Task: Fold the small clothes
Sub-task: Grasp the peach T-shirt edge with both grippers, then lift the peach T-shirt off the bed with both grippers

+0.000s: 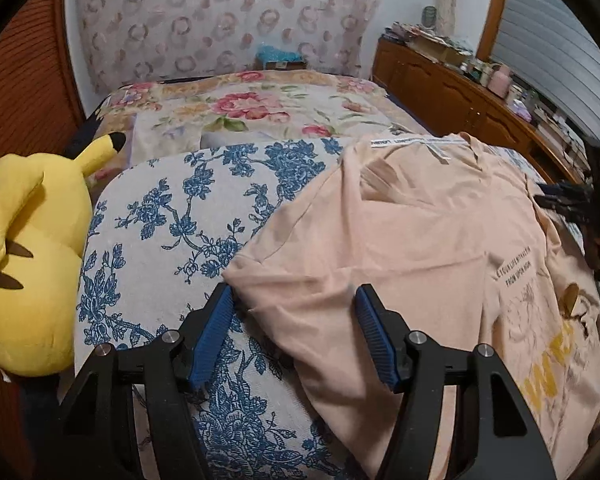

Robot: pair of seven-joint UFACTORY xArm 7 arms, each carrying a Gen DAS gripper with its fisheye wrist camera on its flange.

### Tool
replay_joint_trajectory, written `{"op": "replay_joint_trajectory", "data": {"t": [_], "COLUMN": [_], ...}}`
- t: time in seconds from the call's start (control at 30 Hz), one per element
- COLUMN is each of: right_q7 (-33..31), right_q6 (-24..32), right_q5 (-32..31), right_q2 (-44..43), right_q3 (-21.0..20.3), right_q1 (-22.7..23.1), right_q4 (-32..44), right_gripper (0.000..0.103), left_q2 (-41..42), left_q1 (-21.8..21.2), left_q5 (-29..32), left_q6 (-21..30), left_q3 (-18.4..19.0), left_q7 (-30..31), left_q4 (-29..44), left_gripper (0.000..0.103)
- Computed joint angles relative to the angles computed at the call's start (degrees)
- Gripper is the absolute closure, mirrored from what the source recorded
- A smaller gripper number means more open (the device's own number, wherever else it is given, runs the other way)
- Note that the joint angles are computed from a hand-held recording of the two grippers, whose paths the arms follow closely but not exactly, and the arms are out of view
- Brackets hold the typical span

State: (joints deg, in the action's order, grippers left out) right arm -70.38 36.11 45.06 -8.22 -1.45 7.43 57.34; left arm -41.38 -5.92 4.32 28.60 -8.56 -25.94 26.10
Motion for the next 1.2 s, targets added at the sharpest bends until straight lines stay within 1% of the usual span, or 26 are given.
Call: {"op": "replay_joint_trajectory", "data": {"t": [0.1,0.13,0.17,0.2,0.23,0.27,0.3,0.33,0.37,0.4,0.5,0.57,0.63,0.77,0.8,0.87,0.97,1.0,1.07,1.1,1.17,1.2], "right_q7": [-0.8,-1.2,-1.9,-2.6,-3.0,-3.3,-3.3,-3.2,-3.7,-4.2,-6.2,-6.8,-8.3,-9.8,-9.8,-9.1,-7.0,-5.0,-3.5,-2.7,0.2,0.7], "right_q6": [0.8,0.8,0.9,0.8,1.1,1.7,2.9,2.4,0.0,-1.6,-3.7,-1.0,0.0,3.3,3.6,4.5,2.9,1.3,-1.4,-3.9,-4.3,-4.9], "right_q5": [0.2,0.6,1.2,2.0,2.4,2.7,2.7,3.0,4.2,6.1,11.5,14.5,16.5,18.0,18.3,18.1,16.4,14.9,13.2,11.8,9.4,8.3], "right_q2": [1.7,2.3,2.3,2.6,2.4,2.3,2.4,2.2,1.7,1.2,-1.3,-3.9,-7.3,-13.8,-15.2,-17.1,-17.8,-17.3,-16.7,-16.2,-15.5,-16.2], "right_q3": [0.1,0.3,0.4,0.5,0.7,0.7,0.6,0.8,1.1,1.2,0.5,-1.1,-2.3,-5.3,-6.0,-7.3,-7.4,-6.7,-6.3,-5.6,-5.7,-5.5], "right_q1": [-0.1,-0.1,-0.1,-0.1,-0.2,-0.3,-0.5,-0.6,-0.3,0.0,0.8,1.2,1.7,2.7,3.0,3.6,4.3,4.2,4.9,5.1,5.5,5.9], "right_q4": [1.6,2.1,2.1,2.1,1.8,1.9,2.2,1.8,0.9,0.3,-0.9,-0.6,-1.3,-1.9,-1.8,-0.5,2.6,4.2,6.0,6.6,6.9,5.4], "right_gripper": [0.046,0.047,0.049,0.056,0.070,0.080,0.096,0.098,0.098,0.098,0.099,0.099,0.099,0.099,0.099,0.099,0.099,0.099,0.099,0.099,0.099,0.099], "left_q2": [0.0,0.1,0.1,0.1,0.3,0.9,1.6,2.4,2.6,2.8,1.7,-0.6,-2.0,-5.1,-5.3,-5.1,-2.8,-2.1,-0.7,-0.5,-0.6,-1.4], "left_q1": [-0.6,-0.8,-1.8,-3.3,-4.3,-5.5,-6.3,-6.7,-6.2,-5.5,-2.7,-1.2,0.1,2.8,3.1,4.3,6.8,7.5,9.5,9.8,9.0,8.7], "left_q5": [-0.4,-0.6,-1.5,-3.1,-4.6,-6.5,-7.9,-8.9,-9.0,-8.8,-7.3,-5.8,-4.2,-1.2,-0.7,0.5,2.8,3.6,5.9,6.6,7.1,7.2], "left_q6": [-0.1,-0.4,-1.2,-2.2,-2.6,-2.7,-2.5,-2.1,-2.0,-2.2,-1.5,-0.6,0.4,2.2,2.2,2.6,3.9,3.9,4.0,4.2,4.6,4.5], "left_q3": [1.0,1.3,2.4,4.2,5.4,6.9,7.8,8.2,7.6,6.6,3.5,2.1,1.1,-0.6,-0.4,-0.7,-1.6,-2.0,-3.5,-3.8,-3.9,-4.0], "left_q7": [1.2,1.7,2.7,4.1,5.1,6.2,7.2,8.2,8.6,8.5,6.6,5.4,4.7,3.0,3.0,2.9,2.8,2.5,1.9,1.8,1.9,1.7], "left_q4": [-0.1,-0.1,-0.3,-0.6,-0.5,-0.1,0.5,1.3,1.7,2.3,4.7,6.7,8.7,13.9,14.6,17.9,23.9,25.4,28.0,28.3,27.8,26.6], "left_gripper": [0.039,0.041,0.047,0.053,0.058,0.075,0.089,0.093,0.096,0.096,0.097,0.097,0.097,0.097,0.097,0.097,0.097,0.097,0.097,0.097,0.097,0.097]}}
